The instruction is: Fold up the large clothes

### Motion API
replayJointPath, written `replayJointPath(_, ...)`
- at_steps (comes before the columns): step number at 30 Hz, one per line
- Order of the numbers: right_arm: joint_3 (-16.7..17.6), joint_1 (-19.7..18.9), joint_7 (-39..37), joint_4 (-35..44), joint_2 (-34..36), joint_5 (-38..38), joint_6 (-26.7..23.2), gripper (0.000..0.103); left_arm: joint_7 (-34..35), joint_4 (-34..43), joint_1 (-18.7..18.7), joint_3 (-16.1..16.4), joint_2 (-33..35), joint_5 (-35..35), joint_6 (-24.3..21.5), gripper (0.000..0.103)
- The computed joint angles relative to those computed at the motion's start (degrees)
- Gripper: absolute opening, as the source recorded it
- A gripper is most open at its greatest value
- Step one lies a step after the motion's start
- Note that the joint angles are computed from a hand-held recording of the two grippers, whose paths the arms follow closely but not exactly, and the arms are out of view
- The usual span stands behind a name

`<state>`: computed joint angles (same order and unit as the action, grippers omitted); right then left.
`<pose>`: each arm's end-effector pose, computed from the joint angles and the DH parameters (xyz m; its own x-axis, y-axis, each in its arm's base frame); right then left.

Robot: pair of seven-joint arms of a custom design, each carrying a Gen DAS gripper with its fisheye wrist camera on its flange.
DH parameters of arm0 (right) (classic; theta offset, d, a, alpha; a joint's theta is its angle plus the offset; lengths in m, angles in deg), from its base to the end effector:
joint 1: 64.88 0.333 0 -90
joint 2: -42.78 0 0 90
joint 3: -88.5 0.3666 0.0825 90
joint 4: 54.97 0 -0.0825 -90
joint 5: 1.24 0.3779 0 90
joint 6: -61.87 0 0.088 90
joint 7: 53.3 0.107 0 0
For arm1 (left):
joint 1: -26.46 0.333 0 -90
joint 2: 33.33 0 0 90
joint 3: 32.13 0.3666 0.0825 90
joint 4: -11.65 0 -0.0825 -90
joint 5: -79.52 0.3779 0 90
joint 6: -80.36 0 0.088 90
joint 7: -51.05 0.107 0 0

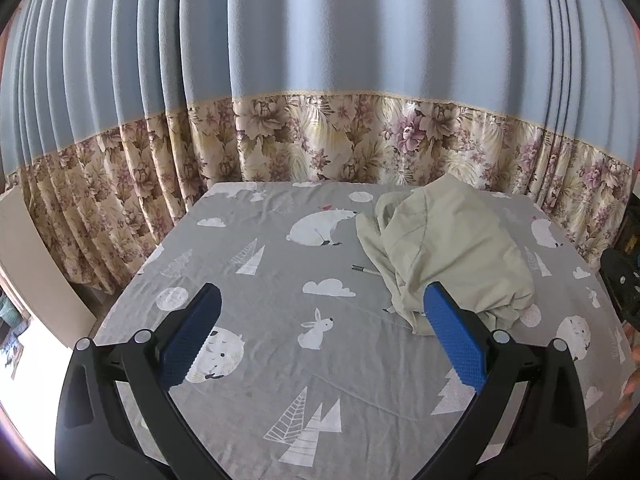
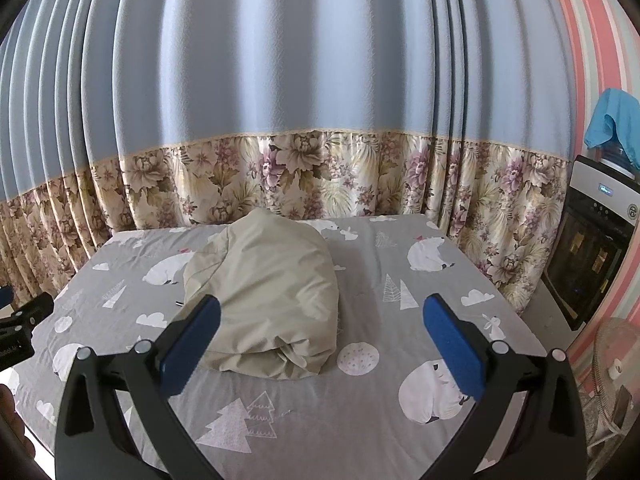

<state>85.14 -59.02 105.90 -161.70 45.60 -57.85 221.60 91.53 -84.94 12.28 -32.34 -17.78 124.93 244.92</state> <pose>0.6135 0.0657 0.6261 -0.3266 -0.9430 -0.0644 -0.4482 0.2145 -0.8678 0.6595 -0.2103 0.5870 -0.0421 -0.9988 -0.0268 -0.5353 0.0452 -0.8434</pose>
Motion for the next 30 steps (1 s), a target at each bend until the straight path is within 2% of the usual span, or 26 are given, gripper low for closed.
replayJointPath(13,-0.4,-0.2,-1.5,-0.4,0.7,1.7,0.6,0.101,5.2,0.1,1.1,-1.0,0.2,-3.6,0.6,0.1)
replayJointPath(19,-0.5,0.0,-1.8,-0.4,0.7,2.1,0.6,0.101,1.2,-0.5,-0.6,1.3,-0.7,1.2,0.9,0.1)
replayJointPath(23,-0.7,0.0,-2.0,-0.6,0.8,2.2,1.0,0.101,4.1,0.3,0.8,-0.2,-0.3,-1.0,0.9,0.1)
replayJointPath(30,-0.8,0.2,-2.4,-0.2,1.2,2.6,0.9,0.101,5.6,0.8,1.0,-0.4,0.1,-1.9,0.6,0.1)
